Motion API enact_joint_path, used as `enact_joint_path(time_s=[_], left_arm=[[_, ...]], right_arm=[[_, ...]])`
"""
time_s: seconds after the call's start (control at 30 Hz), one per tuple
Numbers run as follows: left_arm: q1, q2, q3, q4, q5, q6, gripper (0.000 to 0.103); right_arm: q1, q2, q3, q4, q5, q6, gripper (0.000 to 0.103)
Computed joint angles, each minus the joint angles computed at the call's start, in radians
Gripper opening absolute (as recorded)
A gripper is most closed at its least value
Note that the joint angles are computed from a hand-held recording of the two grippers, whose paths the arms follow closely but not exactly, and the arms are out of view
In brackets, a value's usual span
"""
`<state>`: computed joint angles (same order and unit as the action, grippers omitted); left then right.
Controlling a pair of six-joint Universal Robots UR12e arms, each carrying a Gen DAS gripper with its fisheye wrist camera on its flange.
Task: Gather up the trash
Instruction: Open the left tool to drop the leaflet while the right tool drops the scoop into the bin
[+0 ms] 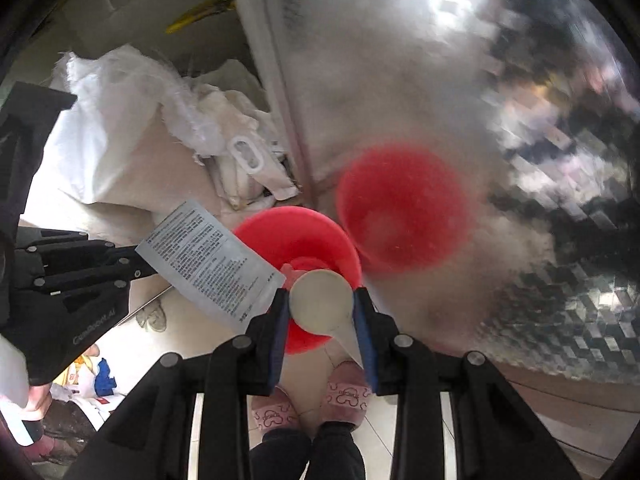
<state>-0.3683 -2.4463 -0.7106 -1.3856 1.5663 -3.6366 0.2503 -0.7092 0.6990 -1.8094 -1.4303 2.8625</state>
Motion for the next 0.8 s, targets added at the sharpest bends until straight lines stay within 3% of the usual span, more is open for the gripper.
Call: enact_joint_path(time_s=[0.2,0.27,0.57,0.8], left_arm=[[-0.002,-0.035,0.06,-0.045,-0.012,0.052,0.009],[0.001,-0.037,0.059,-0.048,-0.019,0.043,0.018],[0.007,0.009,-0.034,0.007,0.021,-0.028,0.043],[0.012,0.055,-0.106,0.014,0.048,-0.049,0.043]], right_arm=[[-0.004,0.003,-0.002,0.004,-0.007,0.008,0.03],[-0.004,0.007,-0.007,0.012,-0.01,0.006,0.03],[0.006,0.019,-0.025,0.034,-0.004,-0.035,0.03],[0.02,0.029,-0.039,0.049,0.008,-0.112,0.03]])
